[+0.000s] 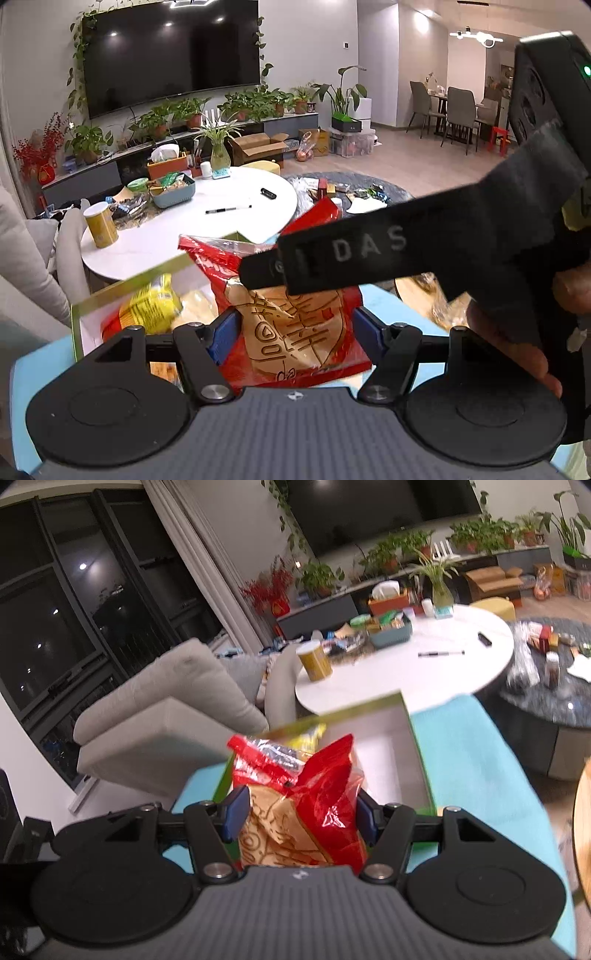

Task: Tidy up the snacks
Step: 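Carry the bread bag over the green box and release it inside, then move the right gripper back to the red cartoon-printed snack bag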

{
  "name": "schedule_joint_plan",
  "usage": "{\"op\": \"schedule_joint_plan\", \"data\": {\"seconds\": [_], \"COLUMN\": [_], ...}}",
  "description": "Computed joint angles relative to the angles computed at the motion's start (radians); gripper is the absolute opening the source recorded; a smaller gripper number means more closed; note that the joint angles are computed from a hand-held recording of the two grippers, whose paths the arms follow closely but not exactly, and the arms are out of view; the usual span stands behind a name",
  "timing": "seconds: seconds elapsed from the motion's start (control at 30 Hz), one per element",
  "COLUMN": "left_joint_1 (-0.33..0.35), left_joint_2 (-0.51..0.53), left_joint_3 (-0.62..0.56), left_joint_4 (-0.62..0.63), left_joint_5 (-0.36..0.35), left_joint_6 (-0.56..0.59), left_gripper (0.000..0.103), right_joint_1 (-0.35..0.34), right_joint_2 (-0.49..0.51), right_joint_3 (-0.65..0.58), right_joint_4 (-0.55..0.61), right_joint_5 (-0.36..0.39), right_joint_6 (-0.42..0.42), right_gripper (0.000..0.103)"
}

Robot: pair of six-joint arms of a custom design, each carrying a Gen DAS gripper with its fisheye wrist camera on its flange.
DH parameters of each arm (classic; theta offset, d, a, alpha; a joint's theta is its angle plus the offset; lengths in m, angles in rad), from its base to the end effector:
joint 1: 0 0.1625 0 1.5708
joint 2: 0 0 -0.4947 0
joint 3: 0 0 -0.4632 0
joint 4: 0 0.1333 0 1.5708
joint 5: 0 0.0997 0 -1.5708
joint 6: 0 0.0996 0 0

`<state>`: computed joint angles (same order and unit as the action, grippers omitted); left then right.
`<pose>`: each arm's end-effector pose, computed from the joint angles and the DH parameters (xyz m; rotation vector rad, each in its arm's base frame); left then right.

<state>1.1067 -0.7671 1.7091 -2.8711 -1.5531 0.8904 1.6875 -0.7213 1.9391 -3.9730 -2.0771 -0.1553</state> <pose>-0.2180 -0.7373 0.0729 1.8784 2.3436 -0.5260 0.1601 -0.6356 0.1141 -0.0820 -2.2557 1.4846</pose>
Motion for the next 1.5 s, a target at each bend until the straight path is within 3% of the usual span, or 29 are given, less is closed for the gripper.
{"op": "schedule_joint_plan", "data": {"seconds": [0.2,0.57,0.7,0.97,1.1,1.27,1.4,1.5], "left_joint_1": [-0.006,0.005,0.019,0.035,0.033,0.027,0.027,0.034], "left_joint_2": [0.079,0.239,0.243,0.186,0.141,0.075,0.019,-0.024], "left_joint_3": [-0.096,-0.298,-0.298,-0.242,-0.197,-0.13,-0.078,-0.037], "left_joint_4": [-0.004,0.029,-0.026,-0.087,-0.105,-0.143,-0.171,-0.183], "left_joint_5": [0.032,0.118,0.134,0.102,0.086,0.082,0.075,0.059], "left_joint_6": [-0.044,-0.112,-0.114,-0.105,-0.102,-0.112,-0.129,-0.139], "left_gripper": [0.063,0.064,0.068,0.074,0.076,0.08,0.08,0.08], "right_joint_1": [-0.028,-0.109,-0.108,-0.09,-0.054,0.011,0.066,0.094], "right_joint_2": [-0.007,0.015,0.053,0.034,0.036,0.051,0.114,0.106], "right_joint_3": [-0.054,-0.173,-0.202,-0.118,-0.099,-0.079,-0.102,-0.076], "right_joint_4": [0.057,0.195,0.08,-0.009,-0.063,-0.164,-0.377,-0.4], "right_joint_5": [0.026,0.096,0.027,0.038,0.037,-0.02,-0.077,-0.099], "right_joint_6": [-0.044,-0.034,-0.047,-0.066,-0.106,-0.185,-0.271,-0.251], "right_gripper": [0.088,0.088,0.088,0.088,0.089,0.089,0.089,0.089]}}
